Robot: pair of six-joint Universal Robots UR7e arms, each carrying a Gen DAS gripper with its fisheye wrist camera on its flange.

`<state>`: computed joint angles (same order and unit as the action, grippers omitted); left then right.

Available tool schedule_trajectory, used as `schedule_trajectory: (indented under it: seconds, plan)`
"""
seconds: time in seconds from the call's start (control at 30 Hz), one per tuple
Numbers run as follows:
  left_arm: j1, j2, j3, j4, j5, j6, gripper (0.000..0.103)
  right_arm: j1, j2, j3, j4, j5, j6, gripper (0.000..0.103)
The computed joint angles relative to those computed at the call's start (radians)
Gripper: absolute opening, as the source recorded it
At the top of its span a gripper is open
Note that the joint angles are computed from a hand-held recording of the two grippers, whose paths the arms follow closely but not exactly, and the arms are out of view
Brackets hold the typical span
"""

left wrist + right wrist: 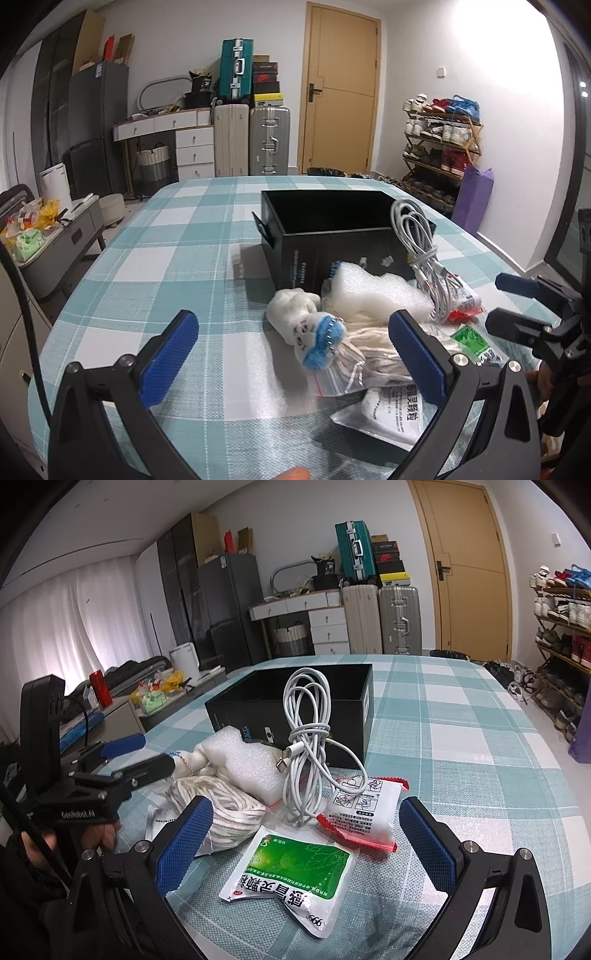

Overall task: Organize soft objects
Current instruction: 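Close the right gripper on the coiled white cable and lift it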

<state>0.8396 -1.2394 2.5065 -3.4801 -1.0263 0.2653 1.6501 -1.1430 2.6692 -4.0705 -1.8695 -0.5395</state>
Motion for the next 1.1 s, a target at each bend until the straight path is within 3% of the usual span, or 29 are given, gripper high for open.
schedule_trajectory:
  seconds: [0.47,0.63,1.0,1.1]
  plan:
    - [0.025,0.009,-0.076,0.111,0.036,0.007,0.103,0.052,-0.052,-0.081,0.158,-0.102,0.027,0.102]
    - [0.029,0.013,-0.107,0.180,0.034,-0.011,0.103,0.056,-0.066,-0.127,0.246,-0.114,0.065,0.092]
    - [0.062,0.010,-0.164,0.300,0.005,-0.052,0.103,0.040,-0.057,-0.188,0.336,-0.123,0.100,0.090]
    - [0.066,0.004,-0.165,0.320,0.000,-0.058,0.103,0.031,-0.055,-0.207,0.373,-0.122,0.121,0.082]
